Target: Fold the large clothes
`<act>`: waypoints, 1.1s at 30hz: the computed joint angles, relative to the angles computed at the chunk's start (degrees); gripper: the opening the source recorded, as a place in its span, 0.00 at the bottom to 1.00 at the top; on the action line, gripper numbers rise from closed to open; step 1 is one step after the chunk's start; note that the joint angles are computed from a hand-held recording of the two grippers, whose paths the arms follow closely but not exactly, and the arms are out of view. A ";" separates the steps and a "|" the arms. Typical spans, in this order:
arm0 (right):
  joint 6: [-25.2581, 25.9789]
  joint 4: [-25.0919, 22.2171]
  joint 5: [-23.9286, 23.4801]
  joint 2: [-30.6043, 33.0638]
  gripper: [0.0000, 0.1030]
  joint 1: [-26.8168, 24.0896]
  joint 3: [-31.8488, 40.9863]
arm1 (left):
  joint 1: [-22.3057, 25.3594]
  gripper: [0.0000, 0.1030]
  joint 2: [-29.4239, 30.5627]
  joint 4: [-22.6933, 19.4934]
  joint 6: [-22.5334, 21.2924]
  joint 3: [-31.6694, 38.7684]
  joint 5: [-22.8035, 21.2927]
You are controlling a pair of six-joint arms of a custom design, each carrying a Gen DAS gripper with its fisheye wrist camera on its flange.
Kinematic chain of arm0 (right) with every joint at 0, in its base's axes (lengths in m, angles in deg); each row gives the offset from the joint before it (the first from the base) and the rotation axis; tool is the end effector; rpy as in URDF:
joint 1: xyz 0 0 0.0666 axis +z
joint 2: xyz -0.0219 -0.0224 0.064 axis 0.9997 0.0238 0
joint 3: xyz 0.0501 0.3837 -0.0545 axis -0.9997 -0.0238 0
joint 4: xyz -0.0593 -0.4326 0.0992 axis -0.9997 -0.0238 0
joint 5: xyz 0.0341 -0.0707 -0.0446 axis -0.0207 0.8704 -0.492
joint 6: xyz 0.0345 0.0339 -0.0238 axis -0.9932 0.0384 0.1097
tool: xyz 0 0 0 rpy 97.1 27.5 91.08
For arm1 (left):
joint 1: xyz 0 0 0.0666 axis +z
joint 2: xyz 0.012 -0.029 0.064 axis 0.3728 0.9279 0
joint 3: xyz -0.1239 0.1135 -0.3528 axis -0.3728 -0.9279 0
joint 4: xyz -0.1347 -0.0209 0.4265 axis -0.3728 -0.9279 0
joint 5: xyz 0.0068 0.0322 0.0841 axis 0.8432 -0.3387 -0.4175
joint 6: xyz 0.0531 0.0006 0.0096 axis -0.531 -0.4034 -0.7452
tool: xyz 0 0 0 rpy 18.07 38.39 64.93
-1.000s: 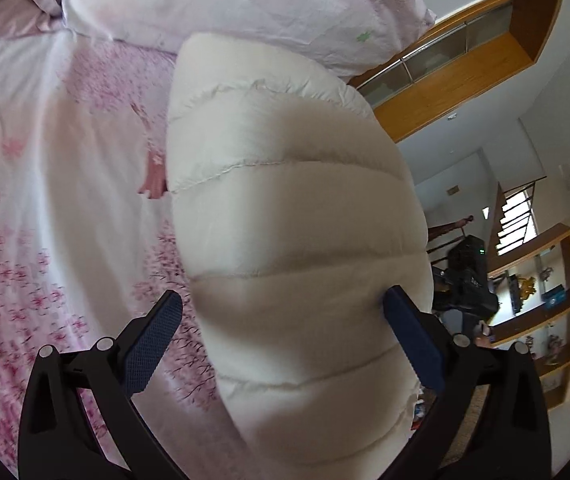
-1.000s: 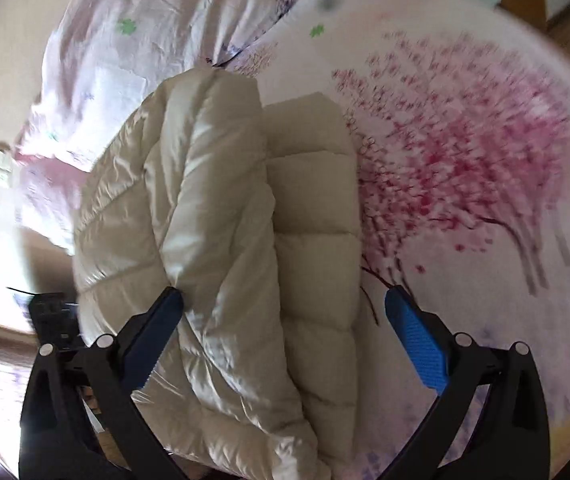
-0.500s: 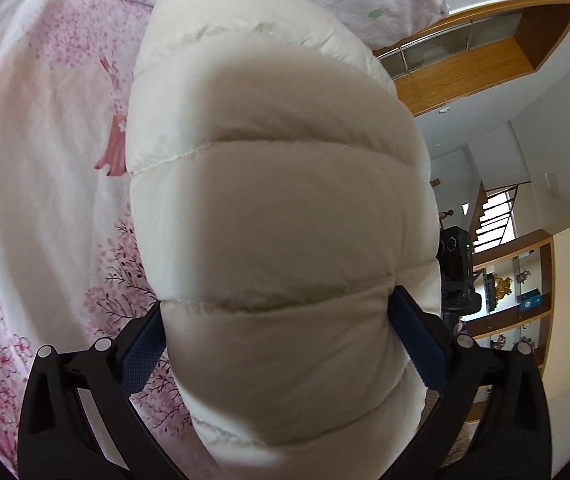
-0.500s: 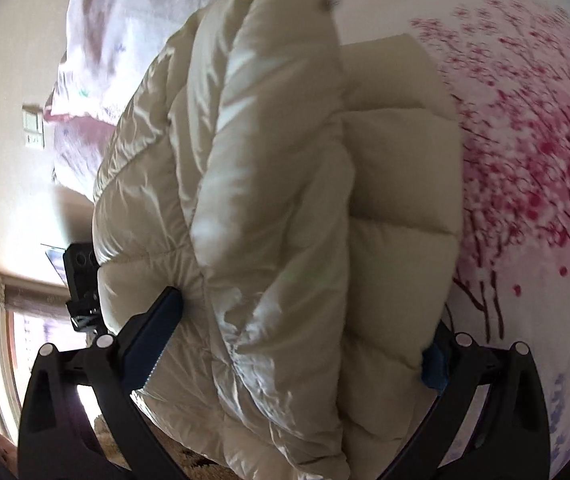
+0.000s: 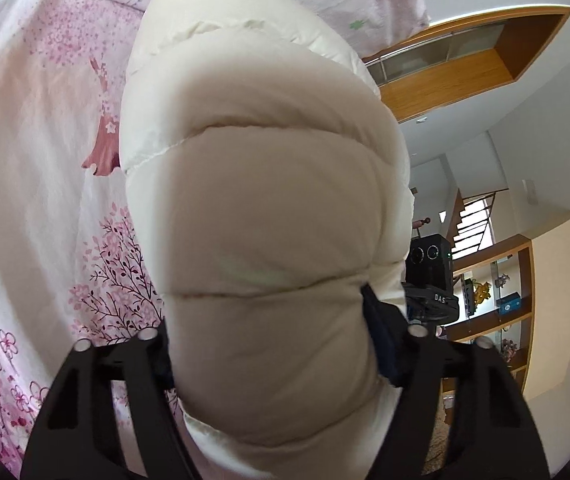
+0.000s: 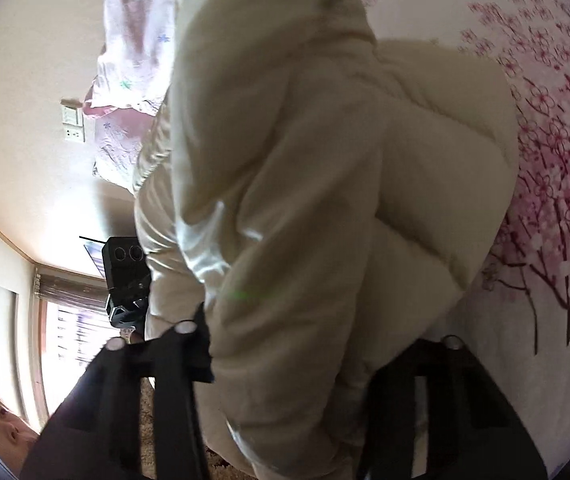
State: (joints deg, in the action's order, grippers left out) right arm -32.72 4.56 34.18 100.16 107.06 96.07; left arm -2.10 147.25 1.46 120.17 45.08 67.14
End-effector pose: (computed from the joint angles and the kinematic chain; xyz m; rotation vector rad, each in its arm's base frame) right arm 0.4862 0.1897 0.5002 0.0601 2.7288 1.4180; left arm 0.4395 -0.2169 0.4765 -0.1378 2.3914 -1.2706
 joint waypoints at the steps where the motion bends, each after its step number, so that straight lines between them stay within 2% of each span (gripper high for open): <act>1: -0.32 0.07 0.60 0.18 0.36 0.49 0.51 | 0.17 0.62 -0.55 0.55 0.09 -0.47 0.16; 6: -2.22 0.57 2.74 2.54 0.33 3.73 4.96 | 1.42 0.56 -3.32 1.78 -0.42 -2.14 -0.46; 10: -2.50 1.80 3.12 5.86 0.32 6.66 9.51 | 3.52 0.56 -6.87 0.10 -2.60 -2.76 -2.80; 19: -4.90 4.22 1.64 22.14 0.32 15.19 28.53 | 13.29 0.56 -15.50 -4.64 -5.25 -6.44 -7.83; 24: -7.63 4.00 1.53 30.41 0.32 18.29 37.98 | 17.79 0.55 -16.83 -8.50 -7.26 -6.67 -9.13; 29: -8.91 5.45 3.85 32.98 0.32 19.53 41.75 | 20.77 0.56 -16.28 -10.73 -10.09 -5.85 -8.58; 33: -8.41 6.20 4.41 30.68 0.32 18.73 37.28 | 22.21 0.56 -14.95 -12.51 -12.37 -5.71 -8.57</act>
State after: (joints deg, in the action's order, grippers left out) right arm -41.13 10.76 38.59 130.85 125.79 133.35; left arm 20.10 132.30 -11.06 107.80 39.38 58.57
